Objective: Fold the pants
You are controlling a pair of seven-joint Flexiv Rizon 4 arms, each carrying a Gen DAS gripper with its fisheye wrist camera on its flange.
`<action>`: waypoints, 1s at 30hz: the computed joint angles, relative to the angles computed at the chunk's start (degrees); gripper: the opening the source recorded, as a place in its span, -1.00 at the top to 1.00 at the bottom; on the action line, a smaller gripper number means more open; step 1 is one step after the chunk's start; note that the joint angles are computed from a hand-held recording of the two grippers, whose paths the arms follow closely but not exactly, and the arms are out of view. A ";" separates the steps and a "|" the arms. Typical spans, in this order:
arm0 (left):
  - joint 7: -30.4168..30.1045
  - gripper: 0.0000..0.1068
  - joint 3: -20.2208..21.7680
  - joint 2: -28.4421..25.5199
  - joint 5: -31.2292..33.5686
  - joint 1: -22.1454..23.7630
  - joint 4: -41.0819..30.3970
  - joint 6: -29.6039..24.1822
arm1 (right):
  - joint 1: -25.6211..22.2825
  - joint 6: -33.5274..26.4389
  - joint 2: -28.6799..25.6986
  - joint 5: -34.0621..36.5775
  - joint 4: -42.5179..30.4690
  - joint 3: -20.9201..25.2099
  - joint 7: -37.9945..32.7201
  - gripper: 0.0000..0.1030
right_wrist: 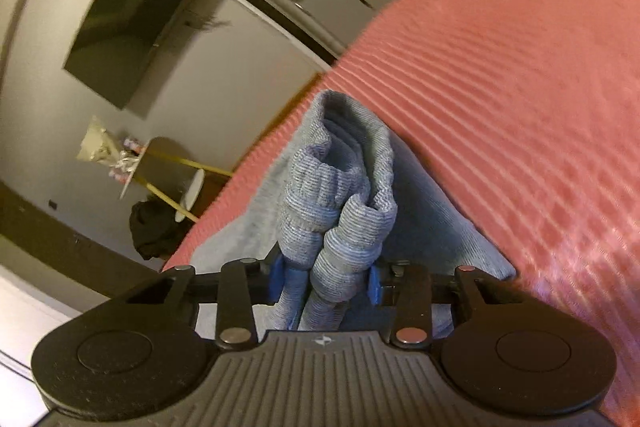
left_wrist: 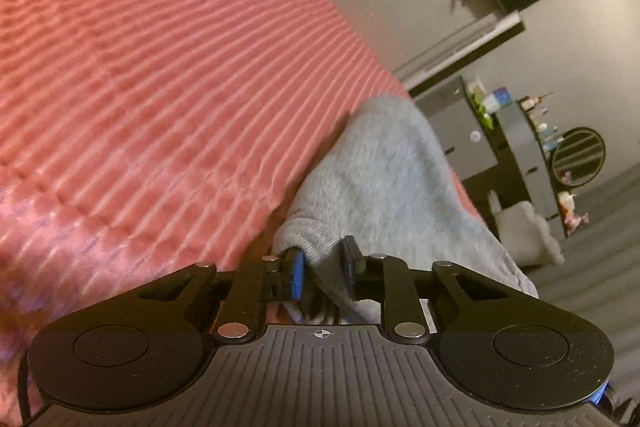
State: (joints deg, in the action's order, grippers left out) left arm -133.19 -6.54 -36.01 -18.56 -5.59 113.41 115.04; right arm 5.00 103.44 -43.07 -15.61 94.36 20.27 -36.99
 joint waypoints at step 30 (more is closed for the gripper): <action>13.80 0.45 23.22 -0.38 -11.31 -22.91 -4.17 -14.06 | 5.73 -5.40 4.36 3.44 5.39 -8.87 -9.27 0.09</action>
